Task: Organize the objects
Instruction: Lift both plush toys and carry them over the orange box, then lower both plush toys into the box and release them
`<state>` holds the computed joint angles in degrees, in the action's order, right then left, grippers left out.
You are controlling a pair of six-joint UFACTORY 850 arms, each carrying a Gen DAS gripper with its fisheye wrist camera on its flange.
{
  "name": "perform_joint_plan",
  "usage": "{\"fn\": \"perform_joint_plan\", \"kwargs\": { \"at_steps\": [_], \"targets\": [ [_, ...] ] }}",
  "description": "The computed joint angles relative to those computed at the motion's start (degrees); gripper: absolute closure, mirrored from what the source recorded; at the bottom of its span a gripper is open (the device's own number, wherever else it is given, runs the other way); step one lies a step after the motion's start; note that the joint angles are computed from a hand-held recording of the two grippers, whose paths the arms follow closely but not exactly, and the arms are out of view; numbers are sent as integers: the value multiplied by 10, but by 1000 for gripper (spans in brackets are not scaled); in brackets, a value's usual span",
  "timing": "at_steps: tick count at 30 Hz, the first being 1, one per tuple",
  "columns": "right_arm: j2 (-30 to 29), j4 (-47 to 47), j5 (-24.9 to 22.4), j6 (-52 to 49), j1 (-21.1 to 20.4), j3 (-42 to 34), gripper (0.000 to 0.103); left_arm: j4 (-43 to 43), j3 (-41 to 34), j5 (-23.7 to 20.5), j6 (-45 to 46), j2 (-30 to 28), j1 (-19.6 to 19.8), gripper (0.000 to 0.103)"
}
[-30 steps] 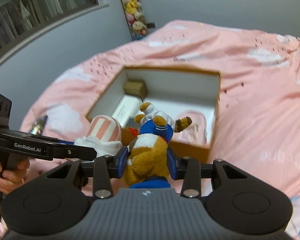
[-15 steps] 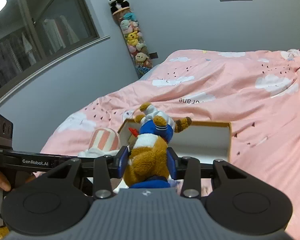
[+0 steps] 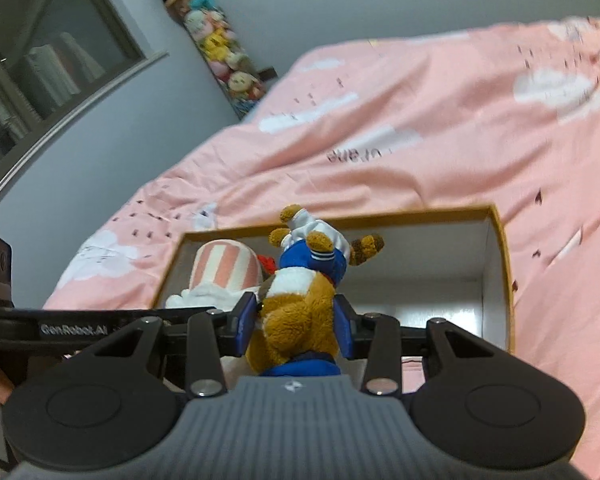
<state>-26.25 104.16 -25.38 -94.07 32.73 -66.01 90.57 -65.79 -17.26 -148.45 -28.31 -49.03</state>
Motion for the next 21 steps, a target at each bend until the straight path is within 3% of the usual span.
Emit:
{"fn": "perform_joint_plan", "kwargs": {
  "at_steps": [8,12,15,21],
  "targets": [
    [-62,-59,-12,85,-6,-54,60,-91,-33,13,108,-48,16,48],
    [-80,-88,-5,114,-7,-73,60,-82,-39,7,114,-54,15,48],
    [-86,-96,4,109,-4,-81,60,-122,-52,0,170,-62,15,48],
    [-82,-118,56,61,16,-85,56,-129,-63,-14,184,-72,13,40]
  ]
}}
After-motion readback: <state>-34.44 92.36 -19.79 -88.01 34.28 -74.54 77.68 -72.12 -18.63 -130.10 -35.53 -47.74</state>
